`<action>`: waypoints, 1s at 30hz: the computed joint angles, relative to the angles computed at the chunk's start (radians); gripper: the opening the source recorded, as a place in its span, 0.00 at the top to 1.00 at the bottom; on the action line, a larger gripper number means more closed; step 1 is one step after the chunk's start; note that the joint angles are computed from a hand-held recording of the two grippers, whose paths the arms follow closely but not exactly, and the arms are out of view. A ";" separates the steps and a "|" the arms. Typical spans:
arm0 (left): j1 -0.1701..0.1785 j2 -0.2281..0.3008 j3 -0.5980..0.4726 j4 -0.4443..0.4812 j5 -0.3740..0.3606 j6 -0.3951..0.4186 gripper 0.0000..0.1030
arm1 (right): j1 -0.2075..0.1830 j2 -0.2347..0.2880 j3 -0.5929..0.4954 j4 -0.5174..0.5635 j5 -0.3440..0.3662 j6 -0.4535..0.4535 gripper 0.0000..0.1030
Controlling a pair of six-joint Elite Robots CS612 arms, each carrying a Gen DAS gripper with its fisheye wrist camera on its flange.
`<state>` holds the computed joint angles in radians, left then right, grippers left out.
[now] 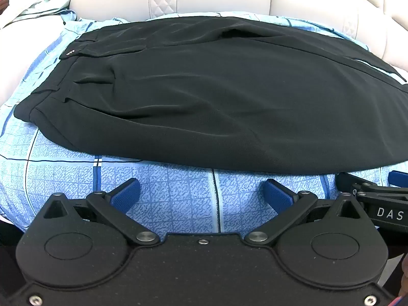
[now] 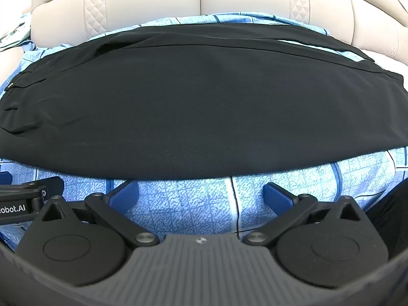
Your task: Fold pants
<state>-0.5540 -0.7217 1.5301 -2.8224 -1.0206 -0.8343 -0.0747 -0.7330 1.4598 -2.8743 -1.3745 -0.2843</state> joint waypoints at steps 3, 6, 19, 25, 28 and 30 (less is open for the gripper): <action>0.001 -0.001 -0.001 0.005 -0.005 -0.002 0.00 | 0.000 0.000 0.000 0.000 0.001 0.001 0.00; 0.001 -0.001 -0.001 0.006 -0.006 -0.002 0.00 | 0.000 0.000 0.000 0.001 0.000 0.000 0.00; 0.001 -0.001 -0.001 0.008 -0.006 -0.002 0.00 | 0.000 0.000 -0.001 0.000 0.000 0.000 0.00; 0.001 -0.001 -0.001 0.010 -0.006 -0.002 0.00 | 0.000 0.000 0.000 0.000 0.000 0.000 0.00; 0.001 -0.001 -0.001 0.010 -0.006 -0.003 0.00 | 0.000 0.000 0.001 -0.001 0.000 0.000 0.00; 0.001 -0.001 -0.002 0.011 -0.007 -0.003 0.00 | 0.000 -0.001 0.002 -0.002 0.000 0.000 0.00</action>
